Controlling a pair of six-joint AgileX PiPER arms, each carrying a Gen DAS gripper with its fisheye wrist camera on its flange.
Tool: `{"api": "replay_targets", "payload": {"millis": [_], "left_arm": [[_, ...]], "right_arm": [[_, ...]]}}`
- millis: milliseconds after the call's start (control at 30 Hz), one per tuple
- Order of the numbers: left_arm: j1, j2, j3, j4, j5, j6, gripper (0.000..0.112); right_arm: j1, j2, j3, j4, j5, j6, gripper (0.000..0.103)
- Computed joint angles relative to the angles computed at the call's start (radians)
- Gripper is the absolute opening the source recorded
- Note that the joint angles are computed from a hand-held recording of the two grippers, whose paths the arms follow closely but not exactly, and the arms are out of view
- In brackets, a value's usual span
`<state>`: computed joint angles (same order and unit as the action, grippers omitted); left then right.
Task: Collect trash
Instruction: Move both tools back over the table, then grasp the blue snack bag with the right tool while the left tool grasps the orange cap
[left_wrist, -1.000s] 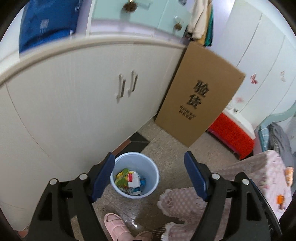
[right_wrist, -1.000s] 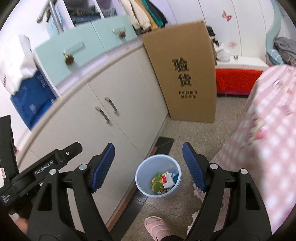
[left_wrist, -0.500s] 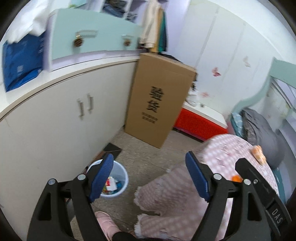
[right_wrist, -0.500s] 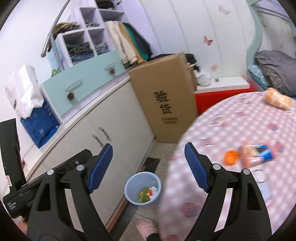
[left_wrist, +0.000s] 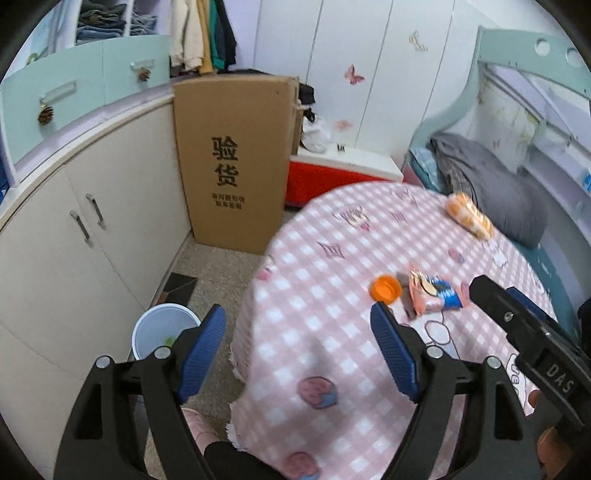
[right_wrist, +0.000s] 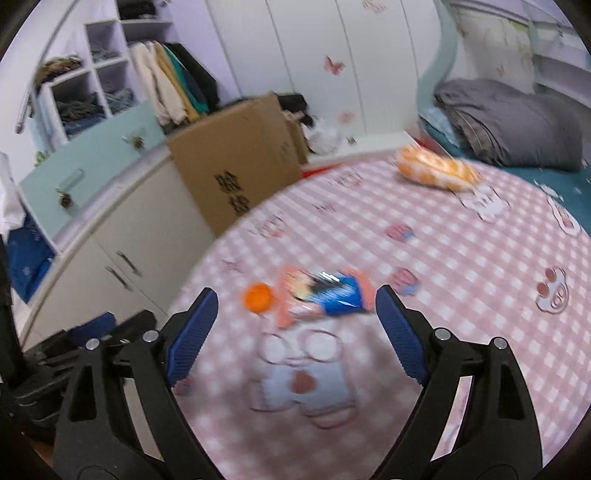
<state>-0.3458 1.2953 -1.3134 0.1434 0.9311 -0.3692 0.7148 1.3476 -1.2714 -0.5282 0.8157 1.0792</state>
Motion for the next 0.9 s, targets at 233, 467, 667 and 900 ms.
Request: {"api": "replay_targets", "payload": {"millis": [233, 467, 667, 900], "left_arm": [[-0.027, 0.073, -0.017, 0.061, 0.006, -0.050, 0.079], [-0.031, 0.121, -0.022, 0.085, 0.001, -0.080, 0.079], [-0.040, 0.153, -0.026, 0.099, -0.011, -0.090, 0.079], [-0.059, 0.186, -0.043, 0.118, -0.015, -0.106, 0.079]], "right_arm": [[-0.075, 0.073, -0.010, 0.136, -0.019, -0.180, 0.087], [-0.107, 0.178, -0.100, 0.205, 0.036, -0.306, 0.089], [-0.132, 0.228, -0.162, 0.222, 0.061, -0.375, 0.090], [-0.162, 0.237, -0.173, 0.250, 0.050, -0.419, 0.089]]}}
